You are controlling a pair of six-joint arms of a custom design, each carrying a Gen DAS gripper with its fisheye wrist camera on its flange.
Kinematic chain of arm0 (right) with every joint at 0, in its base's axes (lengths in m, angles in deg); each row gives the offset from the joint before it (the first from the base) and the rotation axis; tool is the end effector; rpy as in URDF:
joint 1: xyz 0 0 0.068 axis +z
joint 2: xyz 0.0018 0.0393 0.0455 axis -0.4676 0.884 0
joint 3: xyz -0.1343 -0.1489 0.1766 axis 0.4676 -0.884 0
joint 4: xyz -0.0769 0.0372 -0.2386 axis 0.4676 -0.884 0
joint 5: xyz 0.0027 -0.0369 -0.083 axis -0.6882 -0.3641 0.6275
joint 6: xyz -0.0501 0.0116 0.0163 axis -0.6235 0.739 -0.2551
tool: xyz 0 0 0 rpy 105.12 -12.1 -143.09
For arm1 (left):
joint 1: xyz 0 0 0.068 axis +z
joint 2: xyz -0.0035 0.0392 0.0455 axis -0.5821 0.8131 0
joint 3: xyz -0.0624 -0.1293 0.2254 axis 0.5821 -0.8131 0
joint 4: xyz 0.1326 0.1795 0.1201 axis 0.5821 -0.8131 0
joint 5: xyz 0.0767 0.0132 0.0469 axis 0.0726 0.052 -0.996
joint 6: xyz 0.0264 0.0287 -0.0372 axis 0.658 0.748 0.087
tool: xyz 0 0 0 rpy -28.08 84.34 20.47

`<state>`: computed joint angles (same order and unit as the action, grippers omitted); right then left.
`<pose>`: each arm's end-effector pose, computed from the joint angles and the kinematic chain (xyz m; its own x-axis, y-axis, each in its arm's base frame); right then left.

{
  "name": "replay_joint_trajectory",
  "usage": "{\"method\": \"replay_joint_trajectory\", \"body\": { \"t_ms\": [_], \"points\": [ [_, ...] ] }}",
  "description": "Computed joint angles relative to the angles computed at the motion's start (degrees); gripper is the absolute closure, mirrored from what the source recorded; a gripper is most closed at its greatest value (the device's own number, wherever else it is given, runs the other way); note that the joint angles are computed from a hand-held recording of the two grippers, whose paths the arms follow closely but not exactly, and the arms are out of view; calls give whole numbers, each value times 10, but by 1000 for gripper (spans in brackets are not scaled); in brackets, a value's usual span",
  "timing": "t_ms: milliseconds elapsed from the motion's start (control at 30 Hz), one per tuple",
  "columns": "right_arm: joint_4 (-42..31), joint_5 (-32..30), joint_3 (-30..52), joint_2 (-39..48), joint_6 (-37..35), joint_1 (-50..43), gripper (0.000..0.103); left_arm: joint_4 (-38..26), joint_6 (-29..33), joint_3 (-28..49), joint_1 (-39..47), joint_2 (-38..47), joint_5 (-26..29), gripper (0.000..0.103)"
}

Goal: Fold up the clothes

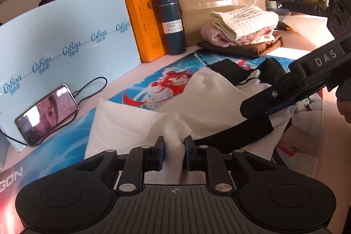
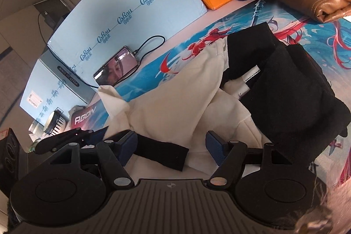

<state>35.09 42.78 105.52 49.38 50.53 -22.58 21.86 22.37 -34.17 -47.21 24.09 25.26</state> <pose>0.2821 0.0430 0.1321 -0.7353 0.2721 -0.6208 -0.1846 0.8009 0.5697 0.2959 -0.0686 0.1969 -0.3420 0.4255 -0.8379 0.5308 0.8232 0.2014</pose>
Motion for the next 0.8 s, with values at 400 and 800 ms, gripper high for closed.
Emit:
{"method": "replay_joint_trajectory", "body": {
  "t_ms": [400,800],
  "points": [
    [-73,17,73,26,7,38,92,87,-71,-32,140,-51,19,97],
    [-47,64,432,239,131,22,95,103,-74,97,236,96,37,97]
  ]
}}
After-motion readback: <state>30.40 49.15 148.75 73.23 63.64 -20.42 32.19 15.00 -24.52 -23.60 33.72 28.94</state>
